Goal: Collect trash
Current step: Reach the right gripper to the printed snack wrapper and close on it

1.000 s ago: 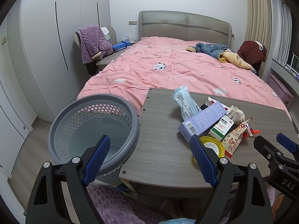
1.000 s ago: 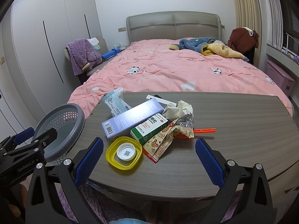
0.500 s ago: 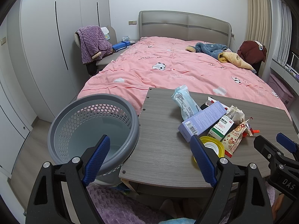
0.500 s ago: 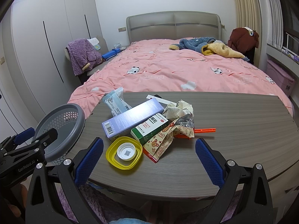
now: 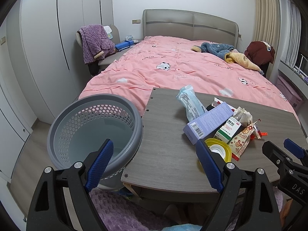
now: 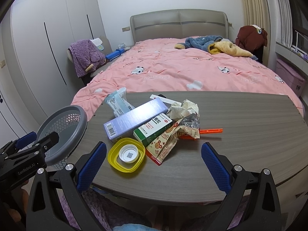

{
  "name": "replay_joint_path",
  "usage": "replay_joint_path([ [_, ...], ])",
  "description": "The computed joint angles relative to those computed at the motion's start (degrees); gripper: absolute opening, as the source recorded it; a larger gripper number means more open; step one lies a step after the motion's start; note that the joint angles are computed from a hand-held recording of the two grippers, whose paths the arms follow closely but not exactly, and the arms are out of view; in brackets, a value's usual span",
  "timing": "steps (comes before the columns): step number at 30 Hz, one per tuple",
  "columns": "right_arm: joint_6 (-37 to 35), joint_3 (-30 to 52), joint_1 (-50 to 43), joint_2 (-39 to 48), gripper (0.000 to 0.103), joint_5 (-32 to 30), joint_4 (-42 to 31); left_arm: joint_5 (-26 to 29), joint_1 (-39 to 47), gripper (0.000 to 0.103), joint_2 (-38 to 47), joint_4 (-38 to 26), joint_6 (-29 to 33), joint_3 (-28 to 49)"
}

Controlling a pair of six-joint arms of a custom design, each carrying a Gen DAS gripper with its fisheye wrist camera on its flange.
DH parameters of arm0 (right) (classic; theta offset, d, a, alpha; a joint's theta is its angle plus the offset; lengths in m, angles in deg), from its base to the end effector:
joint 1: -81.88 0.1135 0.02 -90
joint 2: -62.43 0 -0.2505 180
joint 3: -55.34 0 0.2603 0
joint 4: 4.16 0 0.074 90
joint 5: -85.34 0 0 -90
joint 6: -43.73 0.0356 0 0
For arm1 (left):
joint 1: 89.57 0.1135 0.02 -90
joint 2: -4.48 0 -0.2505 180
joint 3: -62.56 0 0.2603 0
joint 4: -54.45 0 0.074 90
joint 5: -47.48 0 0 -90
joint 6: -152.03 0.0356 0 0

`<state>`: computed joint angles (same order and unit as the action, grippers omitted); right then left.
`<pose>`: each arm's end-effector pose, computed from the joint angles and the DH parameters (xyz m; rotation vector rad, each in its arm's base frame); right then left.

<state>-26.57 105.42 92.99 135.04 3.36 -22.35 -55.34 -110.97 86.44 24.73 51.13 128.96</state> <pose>0.2643 0.0468 0.1815 0.2433 2.2631 0.1234 0.2936 -0.1066 0.2145 0.1061 2.3339 -0.0152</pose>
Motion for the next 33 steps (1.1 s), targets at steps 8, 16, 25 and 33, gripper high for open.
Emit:
replay_joint_path([
  [8, -1.01, -1.20, -7.87, 3.32, 0.097, -3.93, 1.92, 1.19, 0.25, 0.084, 5.65, 0.40, 0.30, 2.38],
  [16, -2.12, 0.15, -14.05, 10.48, 0.097, -8.31, 3.83, 2.21, 0.44, 0.083, 13.62, 0.74, 0.96, 6.69],
  [25, -0.24, 7.01, -10.53, 19.75, 0.095, -9.38, 3.96, 3.28, 1.41, 0.083, 18.85, 2.36, 2.42, 9.81],
  [33, 1.44, 13.65, -9.59, 26.24, 0.073, -9.89, 0.89, 5.27, 2.92, 0.083, 21.17, 3.15, 3.55, 11.15],
])
